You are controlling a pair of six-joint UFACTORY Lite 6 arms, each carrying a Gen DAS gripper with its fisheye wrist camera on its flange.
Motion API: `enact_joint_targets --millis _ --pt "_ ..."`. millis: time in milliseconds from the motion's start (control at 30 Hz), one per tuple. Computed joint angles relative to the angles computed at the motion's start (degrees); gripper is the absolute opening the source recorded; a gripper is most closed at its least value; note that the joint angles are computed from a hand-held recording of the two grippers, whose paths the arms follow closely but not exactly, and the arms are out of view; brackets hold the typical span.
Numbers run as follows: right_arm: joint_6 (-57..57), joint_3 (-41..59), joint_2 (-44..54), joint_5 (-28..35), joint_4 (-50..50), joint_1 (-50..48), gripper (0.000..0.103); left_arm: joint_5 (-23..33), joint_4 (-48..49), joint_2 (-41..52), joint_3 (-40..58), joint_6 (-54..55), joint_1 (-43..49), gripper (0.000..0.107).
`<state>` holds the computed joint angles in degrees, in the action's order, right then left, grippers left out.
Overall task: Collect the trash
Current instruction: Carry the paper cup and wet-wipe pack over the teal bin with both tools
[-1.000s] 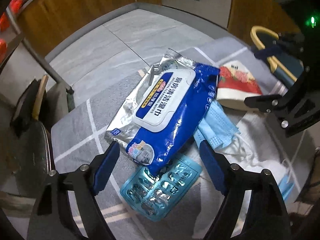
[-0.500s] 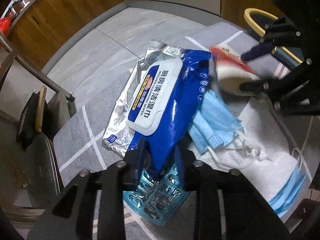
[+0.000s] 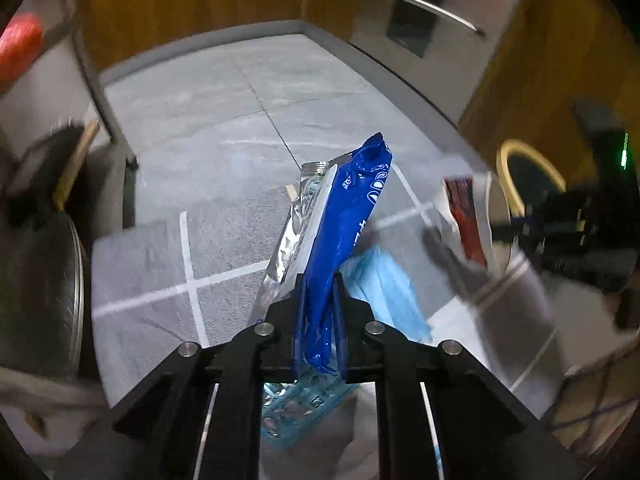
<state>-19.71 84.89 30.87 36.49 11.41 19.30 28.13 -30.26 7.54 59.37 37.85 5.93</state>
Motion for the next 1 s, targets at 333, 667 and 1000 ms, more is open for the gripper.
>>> enact_joint_targets --millis 333,667,1000 --pt "3.15 2.41 4.65 1.21 -2.49 0.11 0.004 -1.28 -2.36 2.51 0.06 0.81 -0.1 0.016" --pt "0.82 -1.88 -0.13 -0.09 -0.81 -1.03 0.004 -2.04 3.65 -2.51 -1.95 -4.81 -1.04 0.009" --pt "3.49 -6.1 -7.45 -1.88 -2.37 0.75 0.004 1.07 6.14 -12.65 -4.59 -9.55 -0.73 0.008"
